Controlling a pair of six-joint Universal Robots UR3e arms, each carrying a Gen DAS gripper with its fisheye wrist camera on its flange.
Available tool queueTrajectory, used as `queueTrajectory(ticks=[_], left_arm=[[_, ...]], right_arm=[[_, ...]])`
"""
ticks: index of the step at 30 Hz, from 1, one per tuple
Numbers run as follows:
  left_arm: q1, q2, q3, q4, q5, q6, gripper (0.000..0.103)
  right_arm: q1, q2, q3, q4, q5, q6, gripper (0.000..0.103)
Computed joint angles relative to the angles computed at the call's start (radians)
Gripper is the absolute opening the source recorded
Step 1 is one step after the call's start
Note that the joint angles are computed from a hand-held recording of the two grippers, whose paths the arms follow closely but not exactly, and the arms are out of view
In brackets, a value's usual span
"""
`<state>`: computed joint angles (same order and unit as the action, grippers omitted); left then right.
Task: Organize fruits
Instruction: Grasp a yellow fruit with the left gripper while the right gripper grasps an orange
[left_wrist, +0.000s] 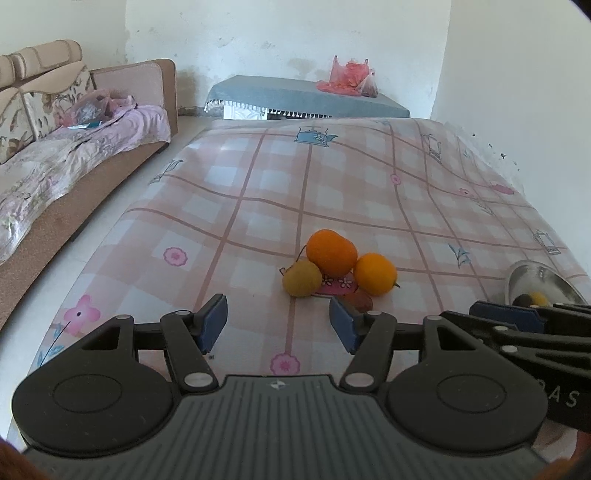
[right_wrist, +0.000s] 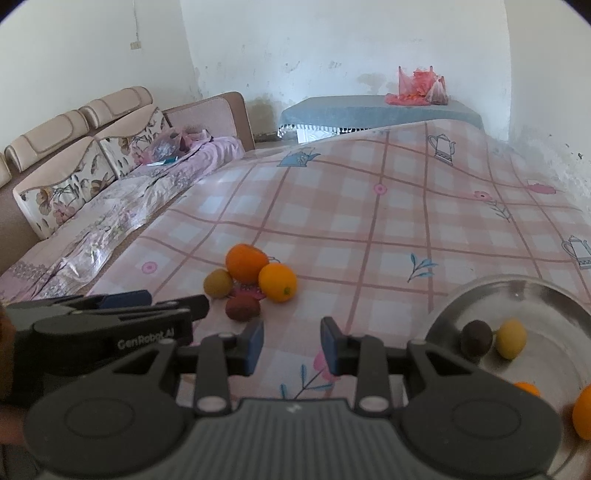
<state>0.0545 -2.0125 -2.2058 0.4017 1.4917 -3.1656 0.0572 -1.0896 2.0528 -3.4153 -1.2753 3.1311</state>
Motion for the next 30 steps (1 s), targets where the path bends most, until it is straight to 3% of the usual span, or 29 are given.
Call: queueTrajectory(ticks=[10,16,21,23,25,30], left_arm=[[-0.001,-0.054,0.055,0.000,0.016,0.045,0.073],[0.022,-0.069,0.078,-0.020,-0.029,0.071,0.071],[0.035,-0.086,0.097,-0.024,-0.062,0.093,0.059],[0.037,-0.085,0.092,-0.021,-0.069,0.104,0.039],[0.035,-0.079,0.072,-0.004,-0.067,0.118,0.026],[0.049,-0.050,0.024,0.019,-0.074,0.117,0.027]], right_arm=[[-0.005,0.079,-0.126,0.078,0.013,0.000,0.032],[-0.013,0.120,-0.178,0.105,0.026,-0.003,0.034],[-0.014,0.144,-0.206,0.111,0.036,-0.016,0.034],[-0.013,0.154,-0.221,0.118,0.036,-0.018,0.034],[-0.008,0.165,-0.236,0.123,0.033,-0.020,0.034],[0.002,0.199,-0.287,0.141,0.044,-0.020,0.034]])
